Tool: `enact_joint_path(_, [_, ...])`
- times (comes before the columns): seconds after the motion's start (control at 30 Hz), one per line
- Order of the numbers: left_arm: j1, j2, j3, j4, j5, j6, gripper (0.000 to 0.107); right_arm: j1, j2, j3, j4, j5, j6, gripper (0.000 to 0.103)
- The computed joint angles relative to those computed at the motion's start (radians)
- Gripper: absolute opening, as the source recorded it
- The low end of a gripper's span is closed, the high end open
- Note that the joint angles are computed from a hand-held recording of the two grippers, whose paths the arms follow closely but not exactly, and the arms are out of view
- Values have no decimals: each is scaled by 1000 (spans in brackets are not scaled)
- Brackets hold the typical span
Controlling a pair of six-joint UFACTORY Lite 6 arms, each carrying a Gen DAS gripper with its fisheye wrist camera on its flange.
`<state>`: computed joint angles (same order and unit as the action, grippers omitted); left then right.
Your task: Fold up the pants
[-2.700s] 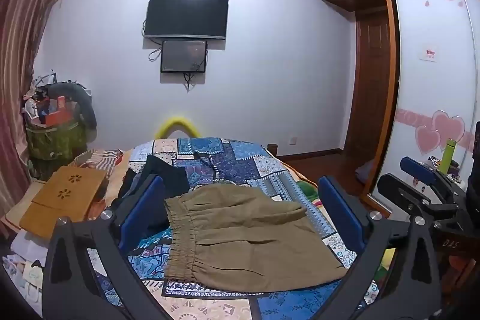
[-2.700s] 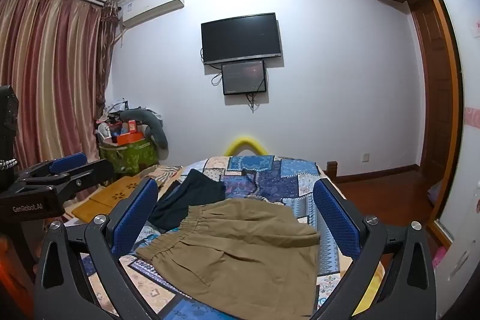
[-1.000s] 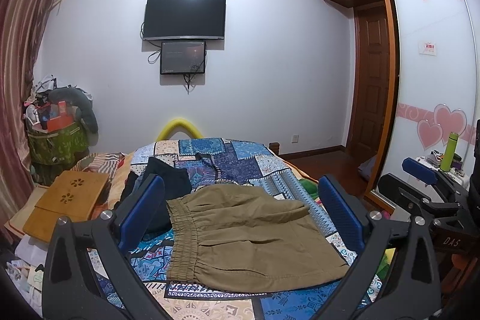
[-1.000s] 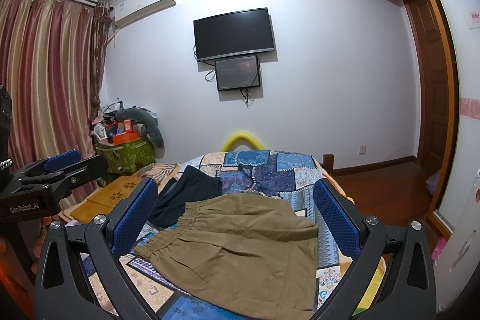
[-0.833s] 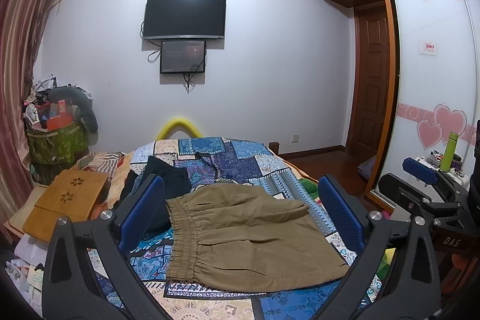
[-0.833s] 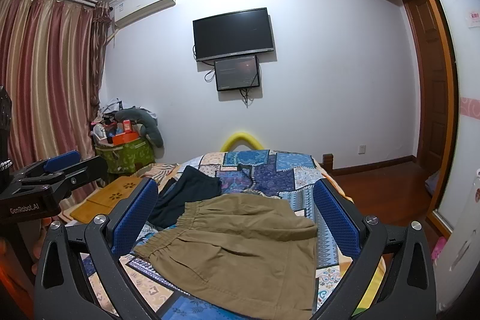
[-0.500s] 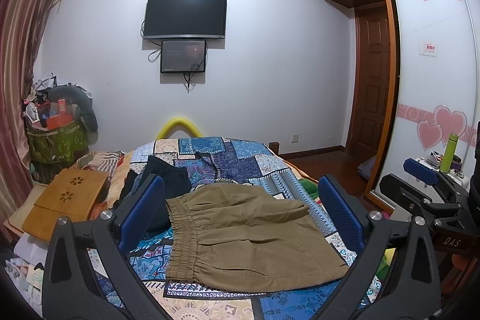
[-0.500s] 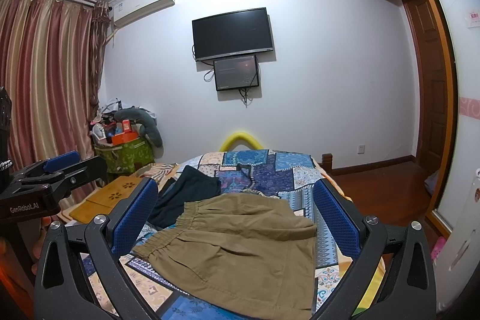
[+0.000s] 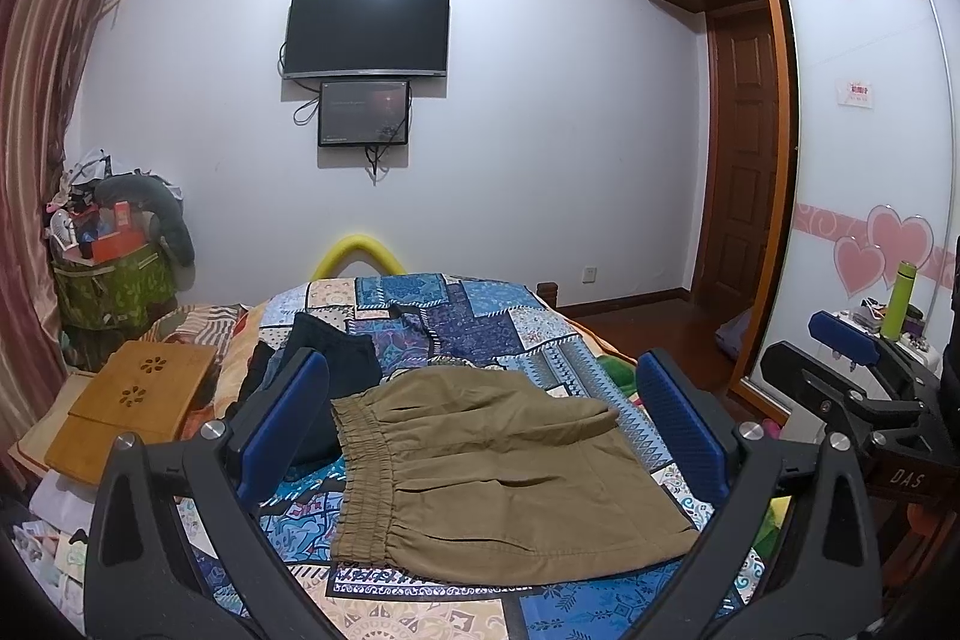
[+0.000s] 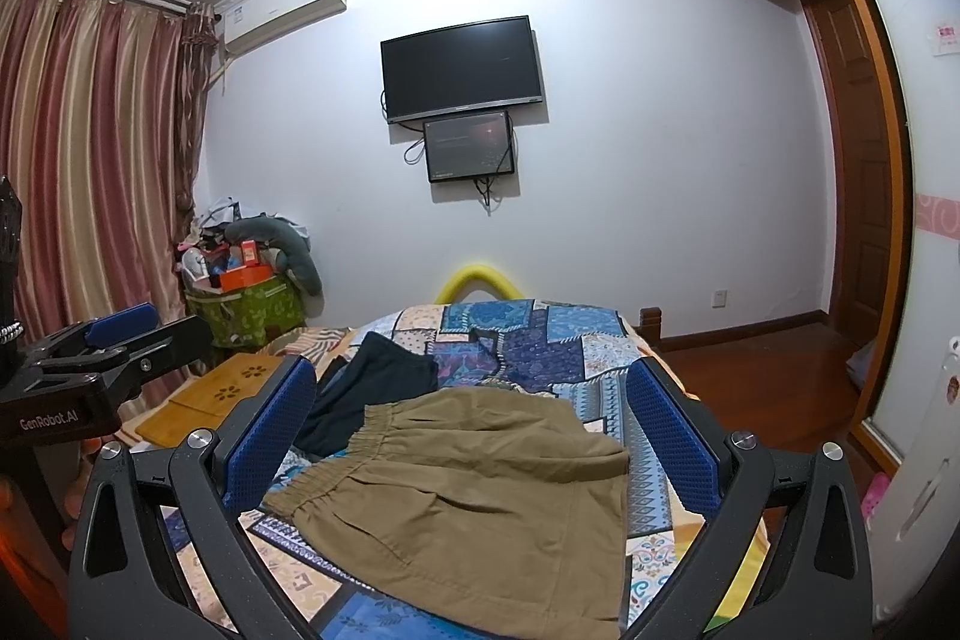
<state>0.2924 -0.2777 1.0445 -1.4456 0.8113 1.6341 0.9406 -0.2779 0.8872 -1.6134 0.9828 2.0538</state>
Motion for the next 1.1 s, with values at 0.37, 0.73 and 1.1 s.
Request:
enact_joint_path(0.37, [-39,18,9,10,-39,4,103,-24,-12,2,19,-27,-20,103])
enact_joint_path(0.73, [-167,334,240,122,-197,-100,103,-217,48,-18,-10,-227,39,103])
enact_joint_path(1.1, [-249,970,911,670,-240,-642,103,-566,260,29,-133,-546,117,103])
